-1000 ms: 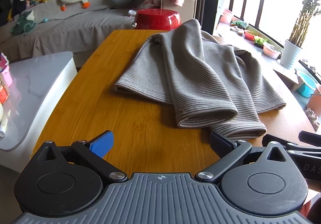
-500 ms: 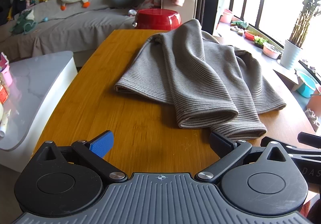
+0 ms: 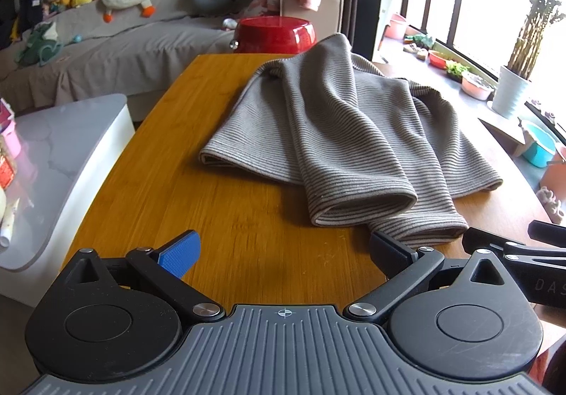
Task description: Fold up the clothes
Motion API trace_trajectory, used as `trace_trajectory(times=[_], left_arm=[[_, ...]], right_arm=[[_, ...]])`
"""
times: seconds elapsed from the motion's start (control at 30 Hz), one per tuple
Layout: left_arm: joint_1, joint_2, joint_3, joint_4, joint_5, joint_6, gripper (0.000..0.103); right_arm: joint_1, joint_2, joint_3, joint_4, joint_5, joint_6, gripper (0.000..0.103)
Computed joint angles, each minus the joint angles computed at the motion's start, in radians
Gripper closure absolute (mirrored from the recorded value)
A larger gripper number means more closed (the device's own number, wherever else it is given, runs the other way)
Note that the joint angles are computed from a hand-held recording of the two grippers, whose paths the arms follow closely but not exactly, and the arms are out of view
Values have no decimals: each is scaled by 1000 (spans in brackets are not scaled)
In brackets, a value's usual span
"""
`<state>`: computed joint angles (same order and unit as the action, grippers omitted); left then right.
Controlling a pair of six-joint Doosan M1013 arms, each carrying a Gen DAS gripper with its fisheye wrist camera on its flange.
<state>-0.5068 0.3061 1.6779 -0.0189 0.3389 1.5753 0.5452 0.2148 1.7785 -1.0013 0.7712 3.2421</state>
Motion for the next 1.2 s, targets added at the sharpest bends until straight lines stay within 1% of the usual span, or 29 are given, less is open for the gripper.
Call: trace_trajectory(times=[1.2], left_arm=[[1,1,0,-18,14,19,0]], right_arm=[[-2,-1,0,2,7,-5,0]])
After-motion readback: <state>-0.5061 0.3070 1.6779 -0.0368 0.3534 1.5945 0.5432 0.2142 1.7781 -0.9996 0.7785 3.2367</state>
